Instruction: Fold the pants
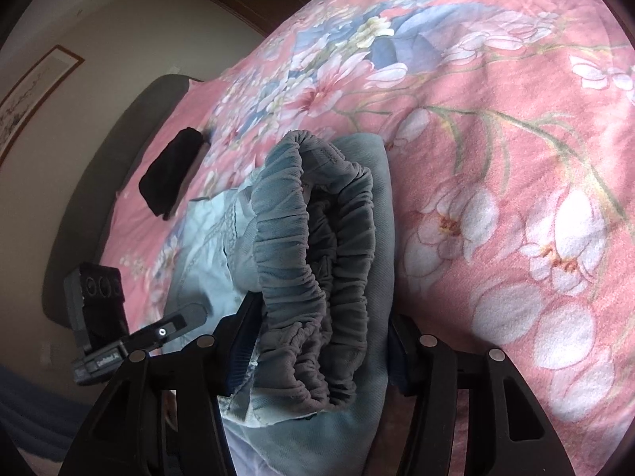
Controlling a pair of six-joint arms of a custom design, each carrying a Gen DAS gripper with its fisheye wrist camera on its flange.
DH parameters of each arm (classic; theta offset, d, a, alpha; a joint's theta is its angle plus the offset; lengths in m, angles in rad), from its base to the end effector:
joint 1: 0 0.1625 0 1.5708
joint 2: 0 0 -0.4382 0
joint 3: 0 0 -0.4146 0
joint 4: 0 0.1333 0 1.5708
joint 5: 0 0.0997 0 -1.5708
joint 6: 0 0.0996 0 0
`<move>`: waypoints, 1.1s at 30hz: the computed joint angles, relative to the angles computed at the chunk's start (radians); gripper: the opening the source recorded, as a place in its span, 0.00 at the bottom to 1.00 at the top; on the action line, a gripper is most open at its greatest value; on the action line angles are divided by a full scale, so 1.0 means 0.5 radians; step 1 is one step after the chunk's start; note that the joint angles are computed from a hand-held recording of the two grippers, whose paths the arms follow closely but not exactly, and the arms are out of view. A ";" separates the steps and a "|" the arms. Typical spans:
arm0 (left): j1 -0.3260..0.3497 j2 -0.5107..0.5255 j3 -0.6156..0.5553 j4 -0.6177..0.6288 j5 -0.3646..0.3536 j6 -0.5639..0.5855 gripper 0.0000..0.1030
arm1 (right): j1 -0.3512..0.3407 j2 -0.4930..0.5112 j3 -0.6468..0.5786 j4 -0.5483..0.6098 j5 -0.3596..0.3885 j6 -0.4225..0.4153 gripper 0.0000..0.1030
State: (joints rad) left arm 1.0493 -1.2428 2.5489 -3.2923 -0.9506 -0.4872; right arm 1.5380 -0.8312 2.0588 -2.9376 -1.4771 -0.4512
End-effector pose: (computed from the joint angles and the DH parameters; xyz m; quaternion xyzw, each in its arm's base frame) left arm -0.0203 -0.4191 0.1433 -0.0469 0.9328 -0.3162 0.1665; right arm 0.1246 -0.5517 0.0114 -0.2101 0.9741 -0.0786 0.0287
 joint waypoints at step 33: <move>-0.041 -0.040 -0.018 0.192 0.139 -0.185 0.50 | 0.145 0.090 0.021 -0.268 -0.272 -0.014 0.51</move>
